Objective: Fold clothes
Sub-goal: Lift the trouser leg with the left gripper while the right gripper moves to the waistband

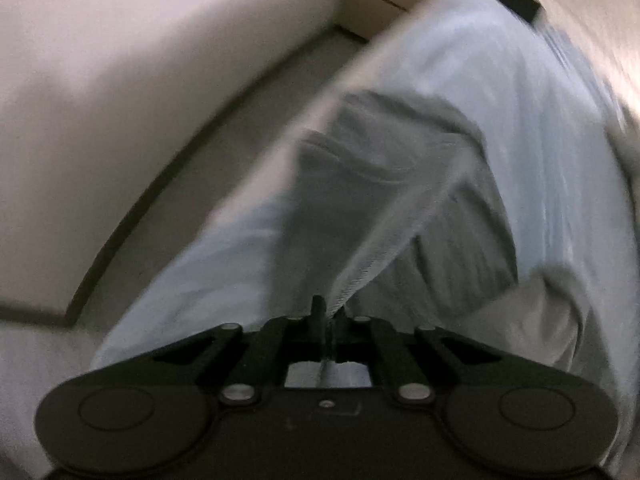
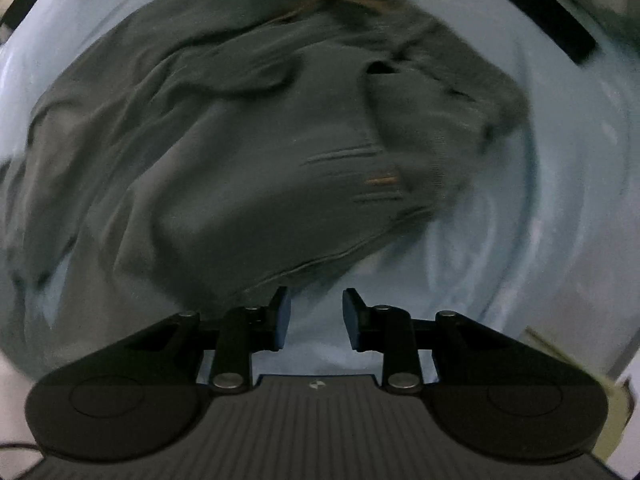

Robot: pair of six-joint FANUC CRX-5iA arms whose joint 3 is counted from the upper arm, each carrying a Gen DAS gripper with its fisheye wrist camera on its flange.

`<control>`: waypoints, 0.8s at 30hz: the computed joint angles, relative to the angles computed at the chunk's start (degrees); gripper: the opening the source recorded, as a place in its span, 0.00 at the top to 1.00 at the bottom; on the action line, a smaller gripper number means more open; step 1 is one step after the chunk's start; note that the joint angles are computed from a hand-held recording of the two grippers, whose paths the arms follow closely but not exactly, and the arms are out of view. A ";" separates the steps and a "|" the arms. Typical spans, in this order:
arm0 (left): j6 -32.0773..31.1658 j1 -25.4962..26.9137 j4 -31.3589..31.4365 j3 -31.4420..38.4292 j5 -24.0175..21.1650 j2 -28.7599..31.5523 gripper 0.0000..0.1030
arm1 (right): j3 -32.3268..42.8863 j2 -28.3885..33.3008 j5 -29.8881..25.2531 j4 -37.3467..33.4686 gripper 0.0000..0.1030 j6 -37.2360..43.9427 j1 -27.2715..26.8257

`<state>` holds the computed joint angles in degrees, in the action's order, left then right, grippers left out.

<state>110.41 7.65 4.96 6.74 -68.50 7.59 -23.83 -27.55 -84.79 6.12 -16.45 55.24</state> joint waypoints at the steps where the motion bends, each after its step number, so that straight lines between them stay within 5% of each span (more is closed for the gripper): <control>1: 1.52 1.64 -0.12 -1.84 -0.28 -2.14 0.98 | -0.83 -0.93 0.05 0.92 0.71 -2.81 0.59; 10: 8.64 12.70 -2.48 -14.12 -6.55 -13.40 0.98 | -5.68 -7.57 -3.06 6.74 0.70 -20.20 5.45; 13: 11.04 14.29 -2.36 -16.37 -7.47 -14.41 0.98 | -6.75 -11.03 -6.73 8.69 0.62 -25.64 8.68; 17: 13.99 13.93 -2.45 -16.41 -7.51 -14.51 0.98 | -9.06 -14.63 -9.17 11.31 0.52 -32.23 11.52; 19: 15.01 12.81 -3.21 -15.30 -7.68 -14.39 0.98 | -10.97 -17.08 -10.34 12.69 0.36 -37.08 13.83; 24: 19.32 10.16 -5.39 -12.30 -9.21 -14.36 0.98 | -18.78 -25.38 -11.88 16.49 0.31 -51.52 21.19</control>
